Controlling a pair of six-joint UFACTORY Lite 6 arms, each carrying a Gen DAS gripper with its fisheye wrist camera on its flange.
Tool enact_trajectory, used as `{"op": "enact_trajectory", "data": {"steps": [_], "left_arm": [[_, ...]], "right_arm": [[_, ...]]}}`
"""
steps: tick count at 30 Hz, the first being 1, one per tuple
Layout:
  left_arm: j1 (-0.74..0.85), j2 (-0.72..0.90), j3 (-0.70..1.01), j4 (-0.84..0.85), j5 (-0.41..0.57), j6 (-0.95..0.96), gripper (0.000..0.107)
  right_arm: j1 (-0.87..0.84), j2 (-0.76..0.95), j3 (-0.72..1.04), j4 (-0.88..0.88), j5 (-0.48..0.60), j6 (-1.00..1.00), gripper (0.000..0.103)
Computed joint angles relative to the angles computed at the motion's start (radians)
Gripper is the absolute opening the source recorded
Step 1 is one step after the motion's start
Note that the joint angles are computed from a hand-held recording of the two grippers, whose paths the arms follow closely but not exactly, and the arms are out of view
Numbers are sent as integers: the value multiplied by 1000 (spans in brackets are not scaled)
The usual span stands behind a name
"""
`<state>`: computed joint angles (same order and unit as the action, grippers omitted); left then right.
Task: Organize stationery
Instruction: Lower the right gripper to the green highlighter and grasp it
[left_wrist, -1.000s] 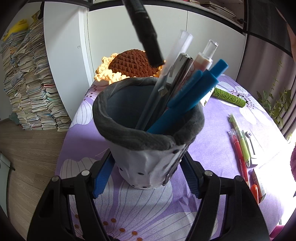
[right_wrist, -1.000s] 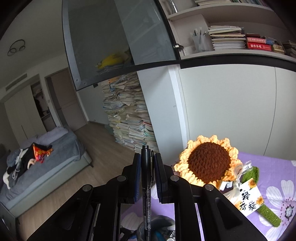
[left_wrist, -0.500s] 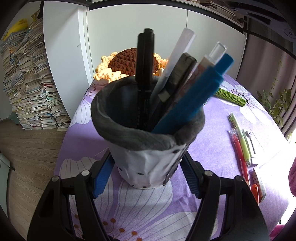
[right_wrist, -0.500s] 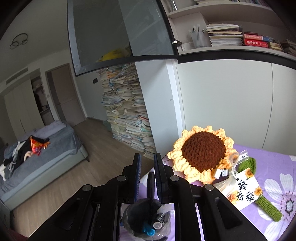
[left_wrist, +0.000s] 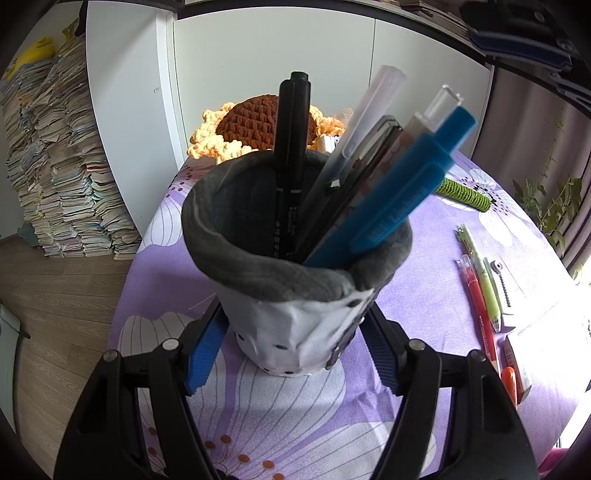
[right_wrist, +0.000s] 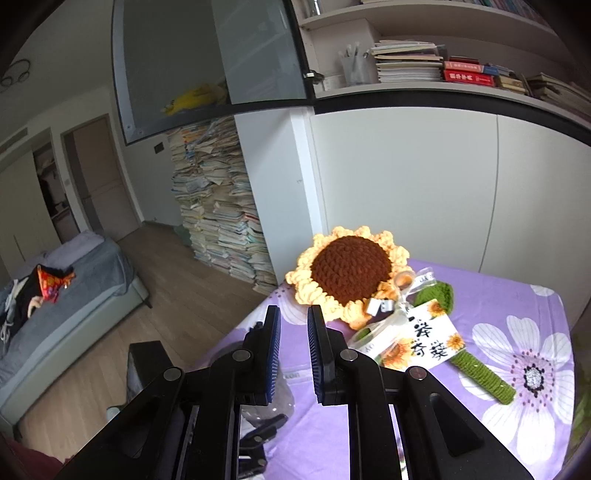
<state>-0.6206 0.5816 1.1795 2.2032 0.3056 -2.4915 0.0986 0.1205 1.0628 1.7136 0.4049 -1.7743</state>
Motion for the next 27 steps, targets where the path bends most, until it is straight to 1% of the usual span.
{"op": "enact_trajectory", "data": {"steps": [4, 7, 9, 12, 16, 18, 20, 22, 27], "left_arm": [[1, 1, 1, 0, 0, 0, 71], [0, -1, -1, 0, 0, -1, 71], [0, 0, -1, 0, 0, -1, 72], [0, 0, -1, 2, 0, -2, 72], [0, -1, -2, 2, 0, -1, 72], [1, 1, 1, 2, 0, 0, 73], [0, -1, -1, 2, -1, -1, 73], [0, -1, -1, 1, 0, 0, 73], [0, -1, -1, 1, 0, 0, 73]], "right_arm": [[-65, -8, -7, -180, -44, 172, 16], [-109, 27, 12, -354, -62, 357, 16], [-136, 78, 48, -509, -60, 523, 16], [-169, 178, 120, -721, -27, 754, 16], [-184, 288, 189, -921, -9, 952, 17], [-192, 332, 219, -996, 6, 1040, 20], [-207, 377, 251, -1022, 34, 1081, 27], [-220, 415, 282, -1045, 53, 1120, 30], [-235, 498, 363, -1108, 94, 1221, 31]]}}
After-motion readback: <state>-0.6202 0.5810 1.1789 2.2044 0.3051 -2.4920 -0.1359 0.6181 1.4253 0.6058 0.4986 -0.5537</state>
